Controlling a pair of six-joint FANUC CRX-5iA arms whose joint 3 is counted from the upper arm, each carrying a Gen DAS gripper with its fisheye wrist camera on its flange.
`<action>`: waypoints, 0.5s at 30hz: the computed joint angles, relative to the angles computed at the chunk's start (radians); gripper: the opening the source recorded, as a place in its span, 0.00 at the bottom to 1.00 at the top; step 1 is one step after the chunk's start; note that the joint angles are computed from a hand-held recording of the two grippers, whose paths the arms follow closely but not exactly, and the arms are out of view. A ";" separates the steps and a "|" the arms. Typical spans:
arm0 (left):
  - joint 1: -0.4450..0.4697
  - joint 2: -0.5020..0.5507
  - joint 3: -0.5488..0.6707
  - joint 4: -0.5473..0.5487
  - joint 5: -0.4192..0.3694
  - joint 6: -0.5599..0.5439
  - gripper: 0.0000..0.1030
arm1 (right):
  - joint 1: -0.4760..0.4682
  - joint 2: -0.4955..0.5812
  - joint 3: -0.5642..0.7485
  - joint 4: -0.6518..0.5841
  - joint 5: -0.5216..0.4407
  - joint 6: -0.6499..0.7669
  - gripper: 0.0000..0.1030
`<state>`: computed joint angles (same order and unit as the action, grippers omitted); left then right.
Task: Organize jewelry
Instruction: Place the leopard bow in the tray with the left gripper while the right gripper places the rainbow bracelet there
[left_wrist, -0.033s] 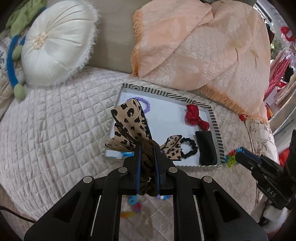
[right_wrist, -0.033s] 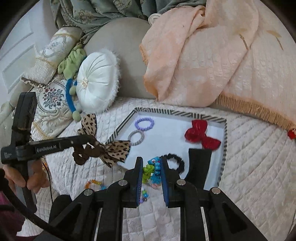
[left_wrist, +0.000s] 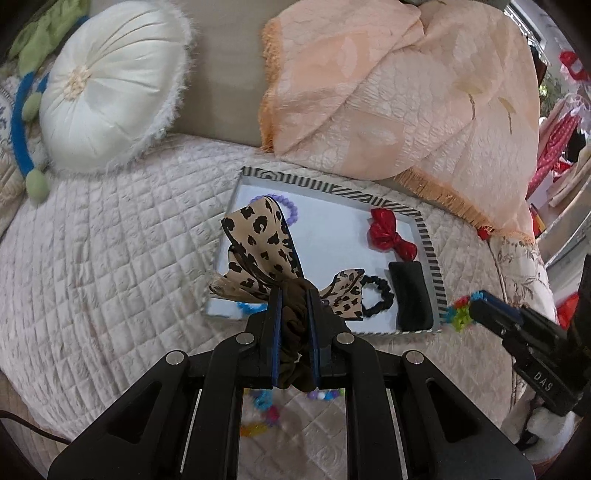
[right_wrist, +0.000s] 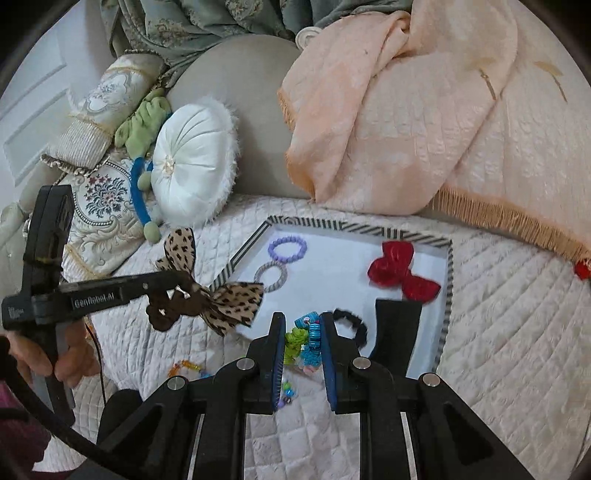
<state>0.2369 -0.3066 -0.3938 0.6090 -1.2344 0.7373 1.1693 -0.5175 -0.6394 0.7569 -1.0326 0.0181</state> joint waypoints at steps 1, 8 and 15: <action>-0.012 0.006 0.004 -0.004 0.007 0.006 0.11 | -0.020 0.008 0.009 -0.008 0.010 0.021 0.17; -0.118 0.062 0.032 -0.044 0.069 0.062 0.11 | -0.155 0.084 0.071 -0.075 0.096 0.167 0.17; -0.182 0.144 0.055 -0.072 0.112 0.122 0.11 | -0.303 0.198 0.136 -0.182 0.216 0.305 0.17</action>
<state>0.0553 -0.1626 -0.3388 0.5374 -1.1228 0.8594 0.8663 -0.3195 -0.5035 0.5750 -0.8164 0.3234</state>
